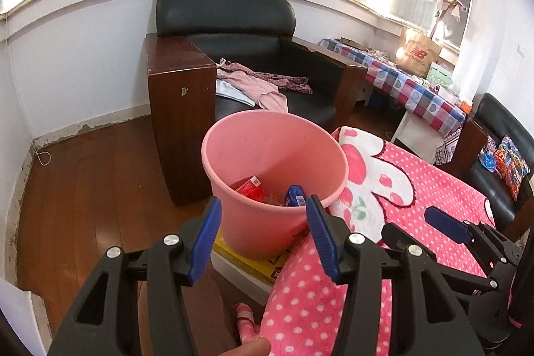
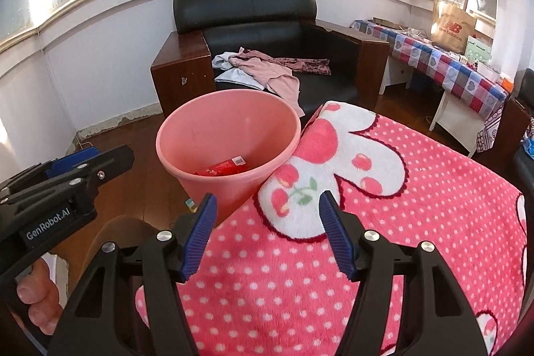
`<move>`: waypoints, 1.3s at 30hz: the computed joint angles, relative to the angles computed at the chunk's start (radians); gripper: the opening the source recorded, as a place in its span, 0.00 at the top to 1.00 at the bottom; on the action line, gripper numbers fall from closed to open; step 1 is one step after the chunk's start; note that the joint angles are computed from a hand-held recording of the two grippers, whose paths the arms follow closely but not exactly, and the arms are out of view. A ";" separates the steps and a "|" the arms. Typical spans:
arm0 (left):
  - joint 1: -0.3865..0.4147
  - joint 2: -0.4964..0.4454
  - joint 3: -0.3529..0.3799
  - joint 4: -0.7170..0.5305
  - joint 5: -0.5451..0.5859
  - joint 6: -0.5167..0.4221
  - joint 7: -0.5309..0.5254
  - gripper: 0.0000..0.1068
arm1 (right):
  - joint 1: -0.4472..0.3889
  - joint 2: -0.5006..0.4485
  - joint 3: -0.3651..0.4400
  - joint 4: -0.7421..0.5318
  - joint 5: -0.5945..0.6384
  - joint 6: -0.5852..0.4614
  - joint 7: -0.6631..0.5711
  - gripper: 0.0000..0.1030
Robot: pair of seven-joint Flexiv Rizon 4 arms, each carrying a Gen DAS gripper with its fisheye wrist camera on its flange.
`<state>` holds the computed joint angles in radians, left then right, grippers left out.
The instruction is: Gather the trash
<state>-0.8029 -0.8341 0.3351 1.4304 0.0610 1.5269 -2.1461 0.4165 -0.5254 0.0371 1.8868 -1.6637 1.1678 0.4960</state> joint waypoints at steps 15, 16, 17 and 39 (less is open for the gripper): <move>-0.023 0.013 0.023 0.041 0.006 0.023 -0.016 0.51 | 0.022 0.022 0.017 0.027 -0.031 -0.083 0.024 0.38; -0.021 0.011 0.021 0.037 0.003 0.021 -0.013 0.51 | 0.022 0.023 0.017 0.029 -0.031 -0.085 0.026 0.38; -0.024 0.012 0.024 0.041 0.003 0.024 -0.013 0.51 | 0.023 0.024 0.018 0.030 -0.031 -0.086 0.028 0.38; -0.045 0.021 0.041 0.067 -0.036 0.042 0.023 0.51 | 0.024 0.029 0.022 0.036 -0.033 -0.094 0.046 0.38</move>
<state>-0.8478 -0.8134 0.3764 1.4977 0.0245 1.5693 -2.1233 0.4403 -0.4966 0.0595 1.9231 -1.6969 1.0736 0.5423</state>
